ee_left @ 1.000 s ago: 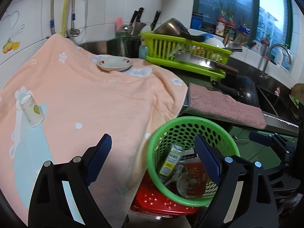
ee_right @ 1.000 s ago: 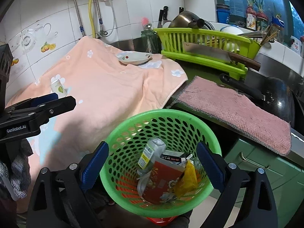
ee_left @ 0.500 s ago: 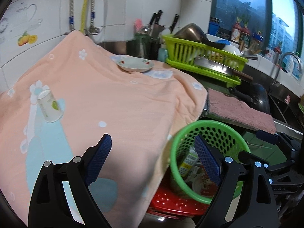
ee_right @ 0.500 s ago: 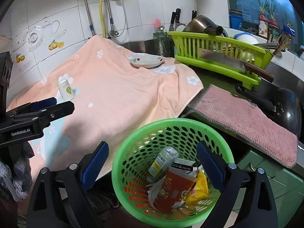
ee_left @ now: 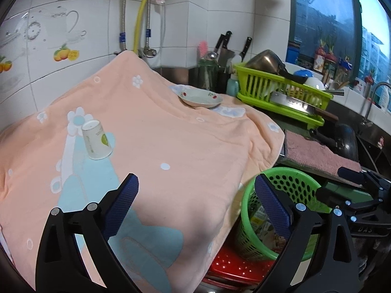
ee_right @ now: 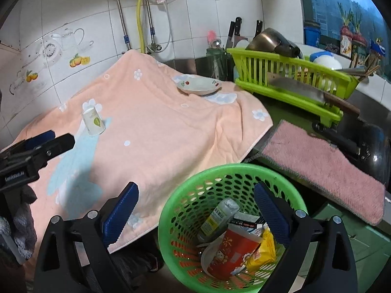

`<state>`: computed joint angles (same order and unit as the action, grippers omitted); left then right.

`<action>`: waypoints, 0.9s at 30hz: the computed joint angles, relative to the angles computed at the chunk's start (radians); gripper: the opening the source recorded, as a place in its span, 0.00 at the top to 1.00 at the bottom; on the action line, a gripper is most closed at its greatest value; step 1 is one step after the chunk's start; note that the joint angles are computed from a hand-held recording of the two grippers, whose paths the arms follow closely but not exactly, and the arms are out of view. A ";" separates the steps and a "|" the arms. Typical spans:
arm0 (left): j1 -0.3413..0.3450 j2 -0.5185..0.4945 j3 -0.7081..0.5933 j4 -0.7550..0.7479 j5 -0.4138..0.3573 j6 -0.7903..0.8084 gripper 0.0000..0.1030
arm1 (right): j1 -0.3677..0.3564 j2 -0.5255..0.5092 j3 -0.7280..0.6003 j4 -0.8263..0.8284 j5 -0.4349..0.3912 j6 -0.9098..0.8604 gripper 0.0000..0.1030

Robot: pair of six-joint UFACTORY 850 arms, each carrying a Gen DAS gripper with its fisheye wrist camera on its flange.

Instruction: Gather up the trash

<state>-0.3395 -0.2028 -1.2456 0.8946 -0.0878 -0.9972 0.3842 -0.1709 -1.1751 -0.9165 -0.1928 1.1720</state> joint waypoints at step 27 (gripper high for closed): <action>0.010 0.032 0.052 0.341 -0.018 -0.369 0.05 | 0.024 0.008 0.005 -0.106 -0.028 0.109 0.10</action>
